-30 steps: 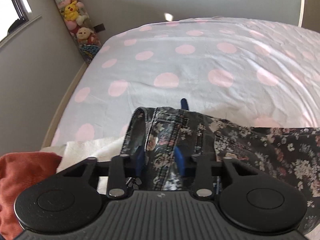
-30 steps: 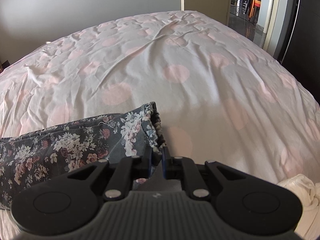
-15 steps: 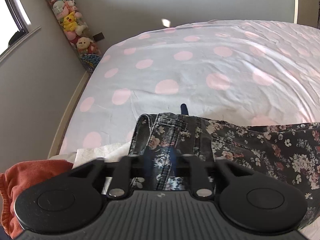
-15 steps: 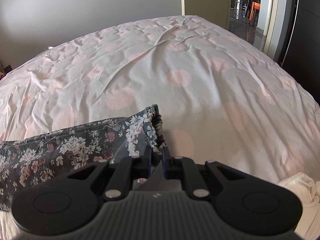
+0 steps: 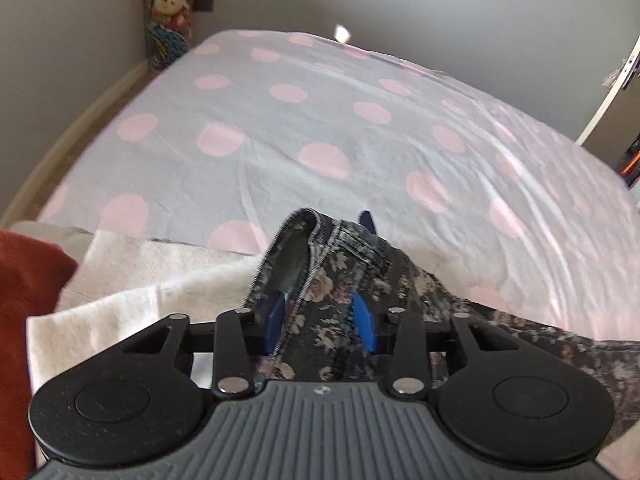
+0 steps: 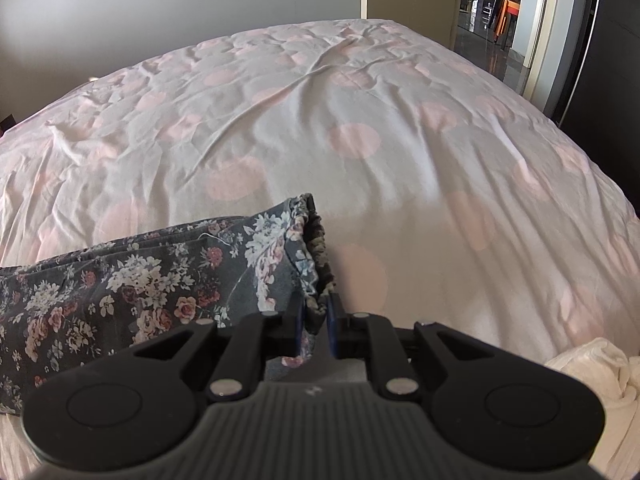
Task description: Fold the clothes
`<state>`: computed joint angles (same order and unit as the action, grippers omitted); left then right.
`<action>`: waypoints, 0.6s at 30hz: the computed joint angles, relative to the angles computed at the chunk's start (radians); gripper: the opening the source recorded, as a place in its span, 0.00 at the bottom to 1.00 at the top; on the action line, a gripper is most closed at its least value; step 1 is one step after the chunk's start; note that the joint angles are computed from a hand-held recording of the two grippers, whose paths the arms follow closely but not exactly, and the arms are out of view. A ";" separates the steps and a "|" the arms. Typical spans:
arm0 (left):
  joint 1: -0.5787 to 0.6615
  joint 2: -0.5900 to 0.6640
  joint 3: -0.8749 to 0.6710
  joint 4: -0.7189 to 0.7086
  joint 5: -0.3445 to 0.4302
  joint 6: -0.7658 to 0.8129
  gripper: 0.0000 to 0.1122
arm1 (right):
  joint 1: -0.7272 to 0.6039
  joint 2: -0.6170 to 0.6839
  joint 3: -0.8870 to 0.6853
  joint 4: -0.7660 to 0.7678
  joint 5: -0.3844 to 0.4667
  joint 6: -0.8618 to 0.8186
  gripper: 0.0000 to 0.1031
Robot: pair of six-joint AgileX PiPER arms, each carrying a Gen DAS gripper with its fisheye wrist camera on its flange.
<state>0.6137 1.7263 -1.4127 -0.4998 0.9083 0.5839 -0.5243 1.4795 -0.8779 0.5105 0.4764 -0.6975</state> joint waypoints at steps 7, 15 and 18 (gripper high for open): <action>0.014 -0.044 0.049 -0.038 -0.035 0.024 0.01 | 0.025 -0.001 0.008 -0.055 -0.008 0.064 0.16; -0.113 -0.204 0.144 0.132 -0.190 -0.036 0.00 | 0.024 -0.064 0.015 -0.061 -0.024 0.084 0.14; -0.125 -0.239 0.147 0.180 -0.199 -0.056 0.00 | -0.002 -0.095 0.009 0.021 -0.029 0.022 0.13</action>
<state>0.4884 1.4872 -1.2656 -0.3197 0.7097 0.5280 -0.5262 1.3843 -0.8687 0.5312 0.4470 -0.6753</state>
